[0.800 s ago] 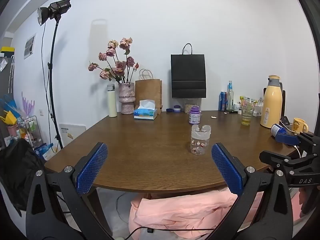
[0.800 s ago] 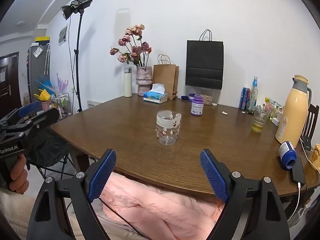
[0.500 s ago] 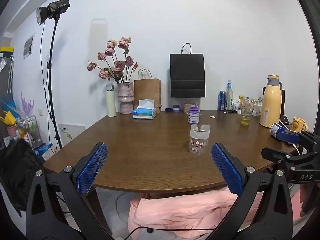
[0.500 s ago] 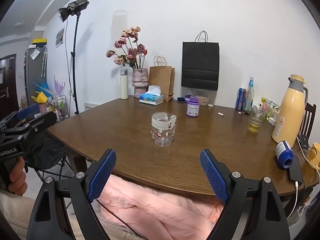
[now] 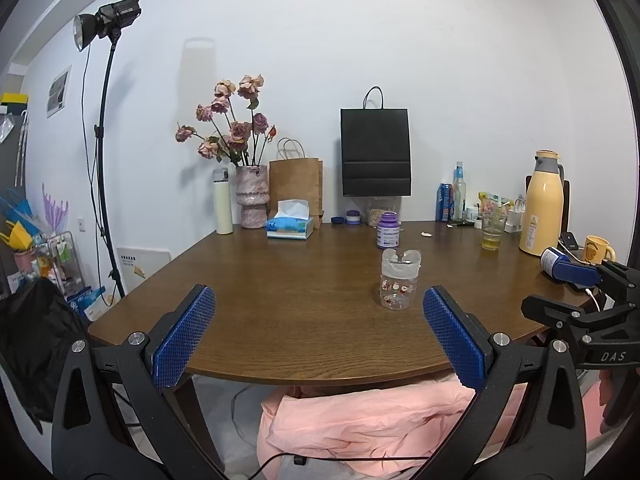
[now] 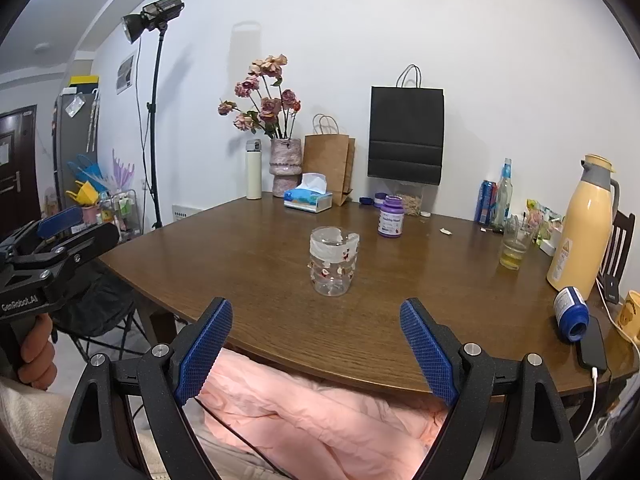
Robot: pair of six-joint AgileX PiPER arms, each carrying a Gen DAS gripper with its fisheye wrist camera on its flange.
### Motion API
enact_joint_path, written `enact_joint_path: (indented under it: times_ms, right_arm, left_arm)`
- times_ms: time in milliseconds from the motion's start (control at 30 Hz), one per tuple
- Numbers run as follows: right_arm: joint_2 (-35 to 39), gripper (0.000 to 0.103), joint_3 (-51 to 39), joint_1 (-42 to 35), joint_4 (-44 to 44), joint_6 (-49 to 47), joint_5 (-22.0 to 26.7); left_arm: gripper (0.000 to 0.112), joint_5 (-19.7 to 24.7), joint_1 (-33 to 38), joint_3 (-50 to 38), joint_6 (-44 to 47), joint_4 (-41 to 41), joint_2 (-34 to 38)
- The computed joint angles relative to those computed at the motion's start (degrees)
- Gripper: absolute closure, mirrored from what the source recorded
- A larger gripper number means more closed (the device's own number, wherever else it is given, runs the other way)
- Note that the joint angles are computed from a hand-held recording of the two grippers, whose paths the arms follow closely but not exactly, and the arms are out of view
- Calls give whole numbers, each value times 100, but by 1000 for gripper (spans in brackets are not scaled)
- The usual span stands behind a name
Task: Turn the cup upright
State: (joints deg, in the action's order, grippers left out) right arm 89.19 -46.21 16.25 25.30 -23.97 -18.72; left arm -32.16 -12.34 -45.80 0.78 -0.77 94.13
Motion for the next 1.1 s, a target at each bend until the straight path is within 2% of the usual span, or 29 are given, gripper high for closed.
enact_joint_path:
  times_ms: [600,1100]
  right_arm:
    - [-19,13,-67,-115,-148,152,195]
    - [45,13,-78,-116,-251,236,157]
  left_arm:
    - [9,27,-46,28,113,-59,-40]
    - [9,34,-86,30,324,-227,-98]
